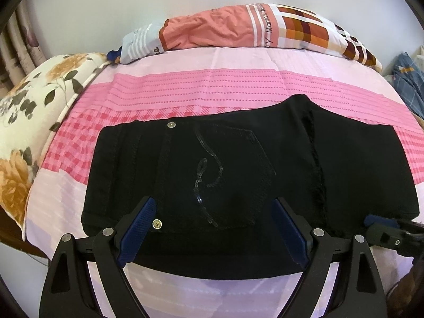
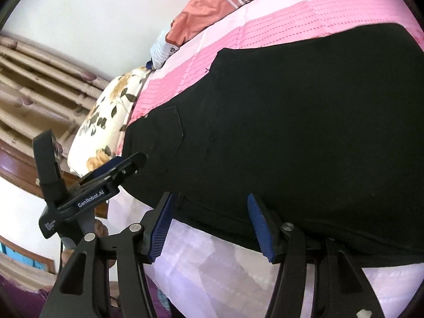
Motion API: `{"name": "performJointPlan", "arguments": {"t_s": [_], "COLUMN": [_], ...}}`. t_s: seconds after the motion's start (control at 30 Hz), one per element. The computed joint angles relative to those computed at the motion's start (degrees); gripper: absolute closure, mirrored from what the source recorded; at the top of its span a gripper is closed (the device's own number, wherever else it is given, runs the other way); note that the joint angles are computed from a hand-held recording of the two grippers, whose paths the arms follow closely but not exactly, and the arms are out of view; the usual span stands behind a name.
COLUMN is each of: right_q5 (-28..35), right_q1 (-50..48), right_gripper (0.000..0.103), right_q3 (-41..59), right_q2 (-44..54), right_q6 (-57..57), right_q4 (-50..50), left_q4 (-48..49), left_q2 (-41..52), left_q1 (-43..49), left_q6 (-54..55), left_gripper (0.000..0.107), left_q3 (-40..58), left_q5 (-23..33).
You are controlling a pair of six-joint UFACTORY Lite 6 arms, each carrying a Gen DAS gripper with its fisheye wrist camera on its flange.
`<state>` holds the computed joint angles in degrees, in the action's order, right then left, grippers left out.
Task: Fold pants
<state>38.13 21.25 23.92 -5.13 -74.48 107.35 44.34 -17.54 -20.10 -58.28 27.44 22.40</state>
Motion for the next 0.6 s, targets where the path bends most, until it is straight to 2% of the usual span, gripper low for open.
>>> {"name": "performJointPlan", "arguments": {"t_s": [0.13,0.23,0.3,0.4,0.6], "right_q5": [1.65,-1.38,-3.10,-4.90,-6.29], "right_q1": [-0.39,4.01,6.79,8.94,10.28], "right_gripper": [0.041,0.030,0.018,0.009,0.001], "right_q3": [-2.32,-2.59,-2.39,-1.40,1.25], "right_q2": [-0.45,-1.83,-2.28,-2.17,-0.25], "right_q6": [-3.77,-8.42,-11.62,-13.34,-12.57], "right_q4": [5.36,11.42,14.74,16.09,13.90], "left_q4": [2.80,6.84,8.60,10.86,12.59], "left_q2": [-0.76,-1.79,-2.54,-4.75,-10.21], "left_q1": [-0.61,-1.51,-1.51,-0.98,4.88], "left_q6": [-2.49,-5.73,-6.57,-6.86,-3.79], "left_gripper": [0.018,0.018,0.018,0.018,0.018], "left_q3": [-0.42,-0.66,-0.90,-1.78,-4.71], "left_q5": [0.71,1.99,2.43,2.97,-0.76]}}
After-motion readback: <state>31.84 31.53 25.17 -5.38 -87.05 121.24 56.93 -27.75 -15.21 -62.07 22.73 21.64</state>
